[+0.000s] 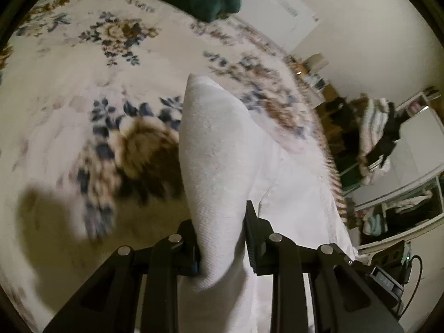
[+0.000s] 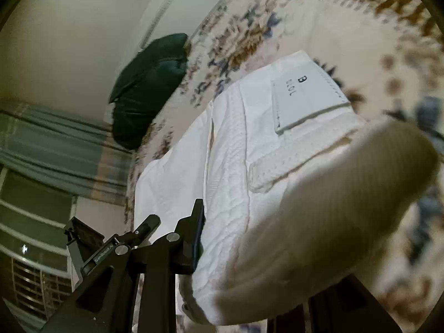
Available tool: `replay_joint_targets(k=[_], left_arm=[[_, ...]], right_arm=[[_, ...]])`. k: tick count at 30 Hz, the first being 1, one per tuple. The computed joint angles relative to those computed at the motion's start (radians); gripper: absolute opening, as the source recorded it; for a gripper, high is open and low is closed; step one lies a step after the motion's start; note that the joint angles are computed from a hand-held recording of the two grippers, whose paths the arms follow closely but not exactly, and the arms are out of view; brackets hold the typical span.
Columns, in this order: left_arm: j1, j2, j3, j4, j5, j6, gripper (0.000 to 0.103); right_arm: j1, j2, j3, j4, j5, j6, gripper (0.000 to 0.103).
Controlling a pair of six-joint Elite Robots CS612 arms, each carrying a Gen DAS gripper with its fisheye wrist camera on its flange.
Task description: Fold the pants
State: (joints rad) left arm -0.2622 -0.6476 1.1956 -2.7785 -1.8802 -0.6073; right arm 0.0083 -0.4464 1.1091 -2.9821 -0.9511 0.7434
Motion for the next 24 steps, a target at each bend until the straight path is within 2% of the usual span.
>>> replay_joint_targets(k=[3, 5, 8, 10, 12, 14, 16, 19, 20, 21, 22, 23, 24], left_arm=[[0.019, 0.061, -0.096, 0.169, -0.030, 0.028, 0.030], [0.027, 0.061, -0.087, 0.192, -0.062, 0.030, 0.037], [0.025, 0.007, 0.009, 0.156, -0.036, 0.030, 0.041], [0.016, -0.038, 0.079, 0.173, 0.007, 0.046, 0.044], [0.005, -0.067, 0.127, 0.172, 0.047, 0.066, 0.049], [-0.006, -0.087, 0.165, 0.159, 0.103, 0.086, 0.057], [-0.015, -0.095, 0.170, 0.173, 0.150, 0.098, 0.058], [-0.036, -0.111, 0.162, 0.216, 0.242, 0.123, 0.057], [-0.046, -0.121, 0.161, 0.234, 0.280, 0.132, 0.060], [-0.057, -0.134, 0.163, 0.249, 0.319, 0.141, 0.065], [-0.065, -0.143, 0.168, 0.254, 0.346, 0.152, 0.083], [-0.072, -0.151, 0.171, 0.259, 0.370, 0.159, 0.095], [-0.084, -0.169, 0.183, 0.261, 0.405, 0.165, 0.096]], right_arm=[[0.010, 0.083, -0.151, 0.214, 0.011, -0.031, 0.032], [0.010, 0.093, -0.173, 0.314, -0.008, -0.049, 0.045], [0.004, 0.062, -0.113, 0.330, -0.014, -0.084, 0.052], [0.001, 0.035, -0.068, 0.332, -0.036, -0.107, 0.052], [0.000, -0.003, -0.018, 0.365, -0.100, -0.141, 0.052], [-0.001, -0.020, 0.003, 0.380, -0.137, -0.152, 0.052], [0.004, -0.028, 0.000, 0.420, -0.176, -0.187, 0.052], [0.032, -0.050, -0.027, 0.502, -0.319, -0.282, 0.060], [0.047, -0.058, -0.040, 0.525, -0.391, -0.323, 0.072], [0.058, -0.067, -0.047, 0.537, -0.444, -0.356, 0.080], [0.064, -0.083, -0.031, 0.526, -0.478, -0.380, 0.095], [0.076, -0.097, -0.025, 0.516, -0.540, -0.403, 0.102], [0.083, -0.106, -0.021, 0.510, -0.579, -0.414, 0.102]])
